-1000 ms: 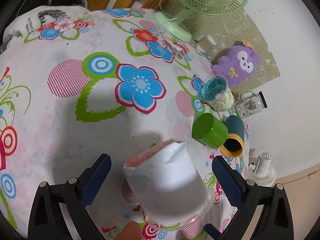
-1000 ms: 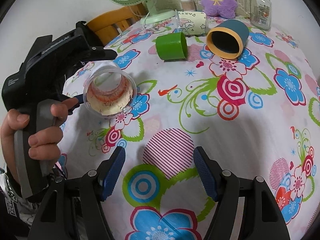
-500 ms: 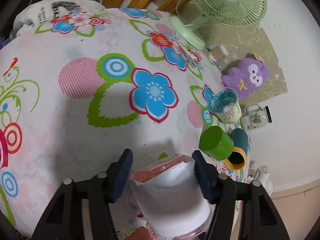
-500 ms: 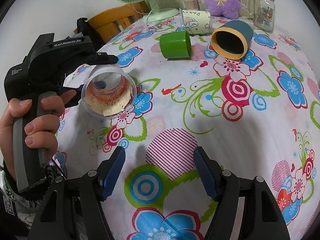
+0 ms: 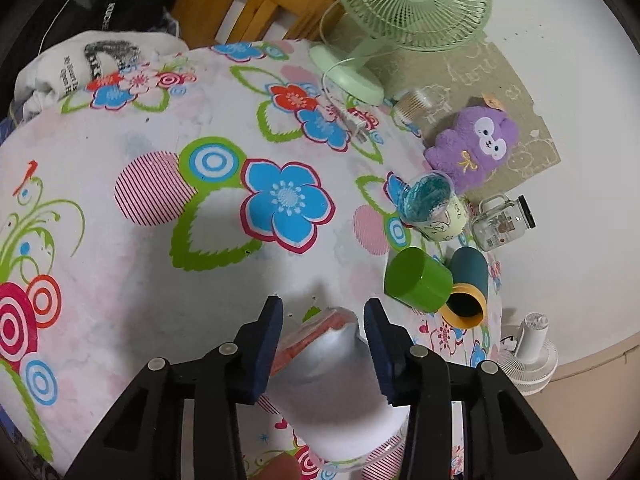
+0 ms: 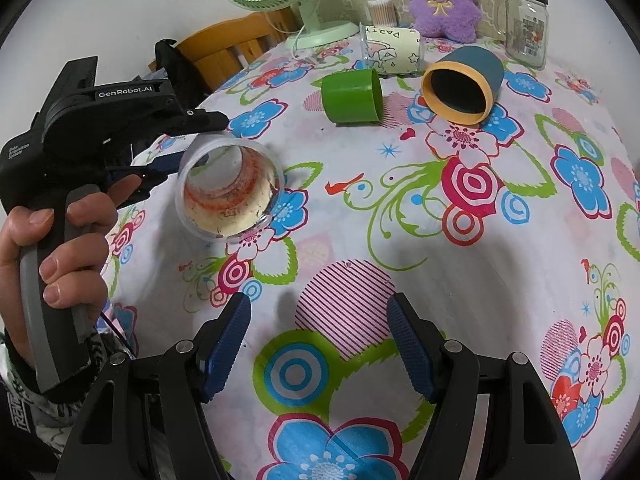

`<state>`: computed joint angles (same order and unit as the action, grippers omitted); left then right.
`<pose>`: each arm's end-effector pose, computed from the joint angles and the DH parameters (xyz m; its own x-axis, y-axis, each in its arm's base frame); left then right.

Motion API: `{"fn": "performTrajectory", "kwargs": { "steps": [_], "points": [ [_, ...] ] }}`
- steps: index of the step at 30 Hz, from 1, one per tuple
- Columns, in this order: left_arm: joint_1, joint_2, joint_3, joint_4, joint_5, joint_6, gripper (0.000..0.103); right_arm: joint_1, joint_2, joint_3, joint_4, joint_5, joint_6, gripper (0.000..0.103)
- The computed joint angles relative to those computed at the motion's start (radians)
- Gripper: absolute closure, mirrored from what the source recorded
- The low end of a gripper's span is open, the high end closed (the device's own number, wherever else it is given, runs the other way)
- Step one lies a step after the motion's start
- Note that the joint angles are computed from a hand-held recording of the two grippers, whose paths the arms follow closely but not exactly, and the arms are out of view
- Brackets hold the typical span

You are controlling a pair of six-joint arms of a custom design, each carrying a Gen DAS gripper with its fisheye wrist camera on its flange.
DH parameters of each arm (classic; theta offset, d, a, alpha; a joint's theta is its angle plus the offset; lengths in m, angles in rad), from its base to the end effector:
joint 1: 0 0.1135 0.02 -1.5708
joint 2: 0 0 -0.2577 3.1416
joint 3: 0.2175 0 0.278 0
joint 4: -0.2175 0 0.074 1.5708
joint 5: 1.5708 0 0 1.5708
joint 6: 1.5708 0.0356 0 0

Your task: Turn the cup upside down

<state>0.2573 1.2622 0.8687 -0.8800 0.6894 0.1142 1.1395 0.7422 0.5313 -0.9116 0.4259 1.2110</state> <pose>0.2429 0.0405 0.2133 -0.9205 -0.1513 -0.3603 0.0893 0.8162 -0.5708 0.0778 0.1339 0.1936 -0.8369 0.2204 -0.5011 0.0877 0.9576 0.2746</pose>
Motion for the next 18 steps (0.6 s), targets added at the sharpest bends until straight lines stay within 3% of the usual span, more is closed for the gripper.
{"fn": "performTrajectory", "kwargs": {
  "steps": [6, 8, 10, 13, 18],
  "points": [
    [0.006, 0.010, -0.002, -0.007, -0.001, 0.005, 0.056, -0.005, 0.042, 0.027, 0.003, 0.009, -0.019, 0.030],
    [0.016, 0.026, 0.004, -0.014, -0.001, -0.007, 0.047, -0.001, 0.061, 0.039, -0.002, 0.015, -0.020, 0.030],
    [0.017, 0.039, 0.004, -0.015, -0.012, -0.029, 0.027, 0.000, 0.070, 0.045, -0.004, 0.022, -0.027, 0.030],
    [0.010, 0.064, 0.003, -0.010, -0.020, -0.049, 0.022, 0.004, 0.076, 0.049, -0.005, 0.027, -0.028, 0.030],
    [-0.007, 0.049, -0.012, 0.006, -0.031, -0.064, 0.023, 0.002, 0.076, 0.047, -0.016, 0.033, -0.022, 0.030]
  ]
}}
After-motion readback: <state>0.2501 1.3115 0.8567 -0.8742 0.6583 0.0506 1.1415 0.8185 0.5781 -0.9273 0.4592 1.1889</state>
